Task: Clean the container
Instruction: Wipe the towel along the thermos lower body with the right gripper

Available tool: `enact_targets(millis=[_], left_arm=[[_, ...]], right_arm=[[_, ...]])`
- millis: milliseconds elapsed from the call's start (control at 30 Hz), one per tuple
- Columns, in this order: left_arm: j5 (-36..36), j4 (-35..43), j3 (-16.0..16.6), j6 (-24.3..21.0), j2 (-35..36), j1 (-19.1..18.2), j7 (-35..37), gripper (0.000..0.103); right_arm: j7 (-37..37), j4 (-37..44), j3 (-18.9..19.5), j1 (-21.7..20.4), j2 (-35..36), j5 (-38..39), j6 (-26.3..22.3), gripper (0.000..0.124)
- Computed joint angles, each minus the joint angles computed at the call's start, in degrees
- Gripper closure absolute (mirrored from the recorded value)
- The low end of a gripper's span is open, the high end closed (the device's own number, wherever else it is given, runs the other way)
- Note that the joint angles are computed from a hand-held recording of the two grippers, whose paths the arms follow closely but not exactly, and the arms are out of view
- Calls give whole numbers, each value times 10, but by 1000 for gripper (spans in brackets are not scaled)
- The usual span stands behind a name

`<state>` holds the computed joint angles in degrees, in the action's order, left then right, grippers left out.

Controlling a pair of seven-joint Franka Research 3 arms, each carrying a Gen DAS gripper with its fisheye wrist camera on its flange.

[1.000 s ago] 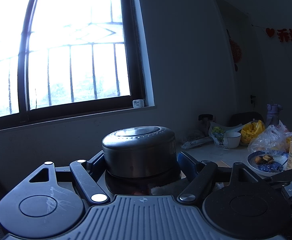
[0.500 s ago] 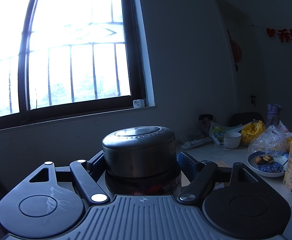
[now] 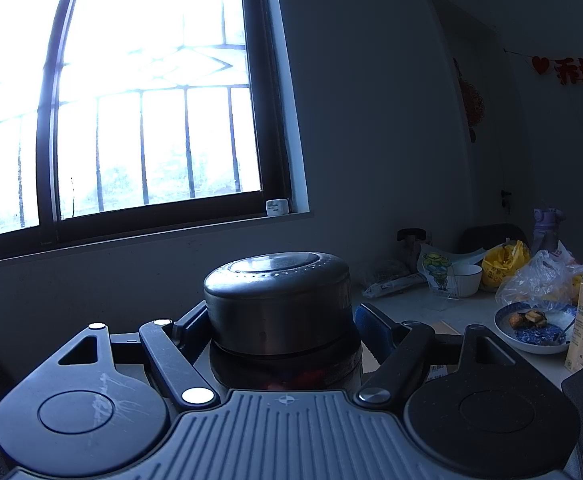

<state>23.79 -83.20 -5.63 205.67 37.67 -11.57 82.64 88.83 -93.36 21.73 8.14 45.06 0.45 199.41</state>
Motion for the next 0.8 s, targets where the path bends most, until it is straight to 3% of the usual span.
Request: enact_targets(millis=[67, 233, 333, 533, 800], left_arm=[[0, 1, -1, -1, 0, 0, 0, 24], [4, 7, -3, -3, 3, 3, -1, 24], [3, 8, -2, -4, 4, 2, -1, 24], [2, 7, 0, -2, 4, 0, -1, 24], [-13, -3, 8, 3, -1, -8, 10, 24]], right_arm=[[-1, 32, -37, 42, 6, 38, -14, 104], [-3, 14, -12, 16, -3, 32, -2, 104], [10, -18, 8, -8, -20, 7, 43, 104], [37, -57, -38, 18, -73, -7, 117, 104], [102, -73, -58, 8, -92, -60, 126, 104]])
